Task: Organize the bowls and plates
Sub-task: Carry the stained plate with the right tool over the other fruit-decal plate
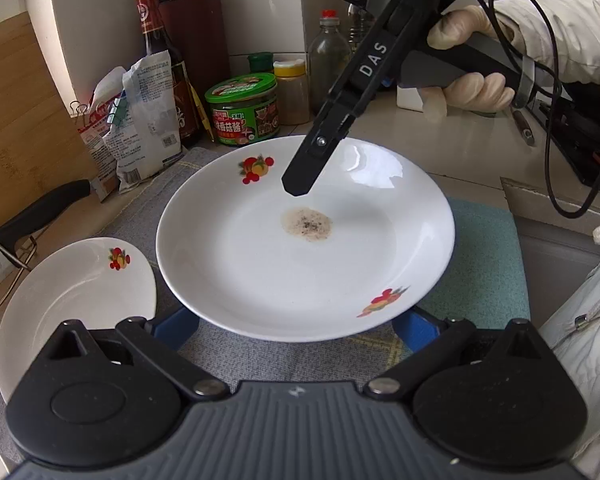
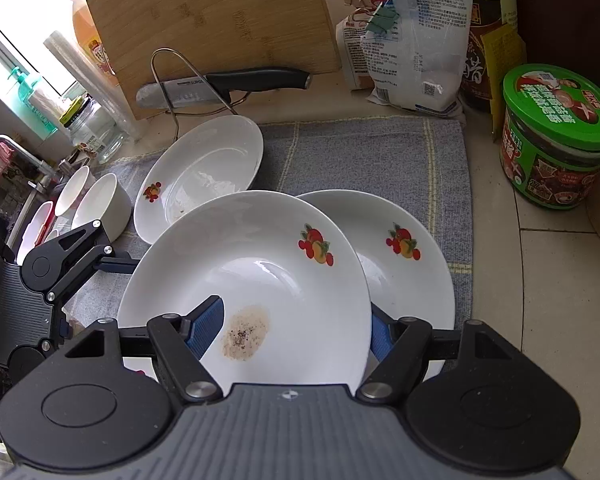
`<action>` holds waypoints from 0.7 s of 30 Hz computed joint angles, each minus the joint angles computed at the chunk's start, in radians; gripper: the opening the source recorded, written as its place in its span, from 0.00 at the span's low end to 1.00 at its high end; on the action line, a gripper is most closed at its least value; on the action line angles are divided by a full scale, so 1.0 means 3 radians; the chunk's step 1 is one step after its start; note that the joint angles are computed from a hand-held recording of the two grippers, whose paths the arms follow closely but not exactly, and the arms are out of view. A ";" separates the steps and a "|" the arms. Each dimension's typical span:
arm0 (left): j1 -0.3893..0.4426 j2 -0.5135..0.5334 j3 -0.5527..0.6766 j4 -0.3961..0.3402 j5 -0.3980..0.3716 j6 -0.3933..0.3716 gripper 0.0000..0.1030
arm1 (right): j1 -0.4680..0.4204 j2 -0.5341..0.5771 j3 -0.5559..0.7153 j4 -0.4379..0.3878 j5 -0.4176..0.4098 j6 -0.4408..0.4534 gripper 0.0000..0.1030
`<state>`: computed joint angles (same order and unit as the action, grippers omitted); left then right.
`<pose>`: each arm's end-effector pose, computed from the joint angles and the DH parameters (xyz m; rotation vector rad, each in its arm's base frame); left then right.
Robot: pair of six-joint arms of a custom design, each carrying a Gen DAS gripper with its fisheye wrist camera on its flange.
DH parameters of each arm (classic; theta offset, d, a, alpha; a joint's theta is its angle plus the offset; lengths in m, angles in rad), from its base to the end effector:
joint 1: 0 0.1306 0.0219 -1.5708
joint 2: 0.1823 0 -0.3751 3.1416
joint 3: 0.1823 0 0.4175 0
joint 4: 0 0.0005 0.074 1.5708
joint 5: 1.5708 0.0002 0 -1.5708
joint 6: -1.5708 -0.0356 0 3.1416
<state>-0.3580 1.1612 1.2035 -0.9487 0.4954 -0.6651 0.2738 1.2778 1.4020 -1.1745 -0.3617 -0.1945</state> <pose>0.3866 -0.1632 0.4307 1.3441 1.9706 -0.4685 0.4280 0.1328 0.4619 -0.2338 2.6416 0.6347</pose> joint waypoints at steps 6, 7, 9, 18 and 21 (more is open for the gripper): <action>-0.0065 0.0088 0.0051 0.0020 -0.0050 0.0068 0.98 | -0.0064 0.0051 0.0012 0.0006 0.0004 0.0043 0.76; -0.0071 0.0098 0.0055 0.0017 -0.0051 0.0085 0.98 | -0.0068 0.0061 0.0015 0.0005 0.0006 0.0050 0.76; -0.0084 0.0115 0.0064 0.0022 -0.0066 0.0108 0.98 | -0.0081 0.0081 0.0021 0.0000 0.0009 0.0072 0.76; -0.0116 0.0181 0.0131 -0.0035 -0.0107 0.0169 0.98 | -0.0127 0.0150 0.0010 0.0022 -0.0014 0.0062 0.76; -0.0124 0.0197 0.0148 -0.0049 -0.0110 0.0179 0.98 | -0.0134 0.0165 0.0003 0.0020 -0.0012 0.0063 0.76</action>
